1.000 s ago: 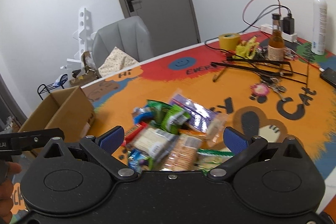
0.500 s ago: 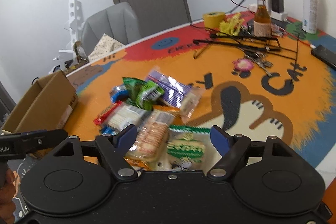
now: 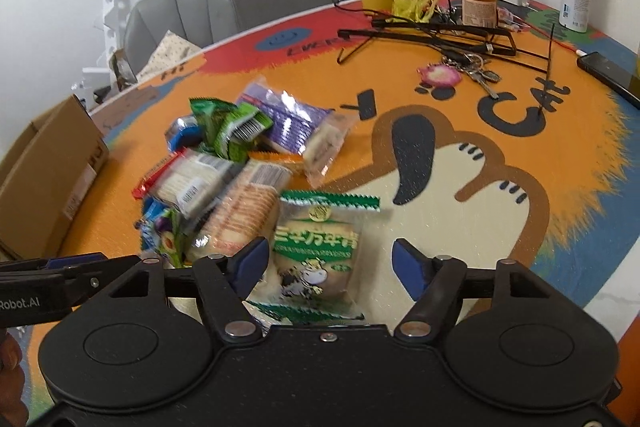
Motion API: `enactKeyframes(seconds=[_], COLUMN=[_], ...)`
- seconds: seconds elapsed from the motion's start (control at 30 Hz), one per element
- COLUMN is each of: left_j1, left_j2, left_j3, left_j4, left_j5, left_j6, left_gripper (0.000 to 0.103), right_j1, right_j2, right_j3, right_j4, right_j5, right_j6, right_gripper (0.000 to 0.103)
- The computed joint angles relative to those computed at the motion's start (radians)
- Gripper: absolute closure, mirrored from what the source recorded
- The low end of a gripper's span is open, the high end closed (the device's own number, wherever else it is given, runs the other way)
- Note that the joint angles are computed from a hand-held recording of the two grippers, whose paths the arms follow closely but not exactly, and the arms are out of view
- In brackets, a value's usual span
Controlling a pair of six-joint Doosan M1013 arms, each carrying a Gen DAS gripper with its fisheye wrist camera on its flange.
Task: Organize snacks
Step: 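Grasp the clear wrapped bar with the left gripper while the right grasps the green cracker pack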
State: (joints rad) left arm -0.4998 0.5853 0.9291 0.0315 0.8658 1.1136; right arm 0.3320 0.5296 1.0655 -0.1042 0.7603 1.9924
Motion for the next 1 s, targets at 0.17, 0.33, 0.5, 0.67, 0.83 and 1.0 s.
enactKeyframes(seconds=[0.17,0.33,0.5,0.67,0.83,1.0], left_j1=[-0.006,-0.017,-0.019,-0.016,-0.008,-0.005], left_j2=[0.018,0.018,0.014,0.004,-0.004,-0.014], left_j3=[-0.016,-0.014,-0.010,0.003,0.016,0.024], left_j4=[-0.001,0.050,0.070,0.066,0.042,0.045], left_j5=[0.027,0.027,0.039,0.047,0.034,0.012], left_j6=[0.003,-0.002,0.005,0.019,0.021,0.029], left_gripper=[0.039,0.045,0.062,0.080,0.087,0.087], right_j1=[0.010,0.013,0.023,0.034,0.038,0.041], right_j2=[-0.001,0.000,0.007,0.008,0.008,0.005], right_j3=[0.002,-0.002,-0.012,-0.005,-0.008,-0.010], right_j4=[-0.060,-0.105,-0.133,-0.161,-0.145,-0.154], right_j5=[0.010,0.032,0.045,0.021,0.019,0.009], right_j6=[0.007,0.029,0.039,0.014,0.002,0.019], right_gripper=[0.047,0.056,0.049,0.057,0.057,0.057])
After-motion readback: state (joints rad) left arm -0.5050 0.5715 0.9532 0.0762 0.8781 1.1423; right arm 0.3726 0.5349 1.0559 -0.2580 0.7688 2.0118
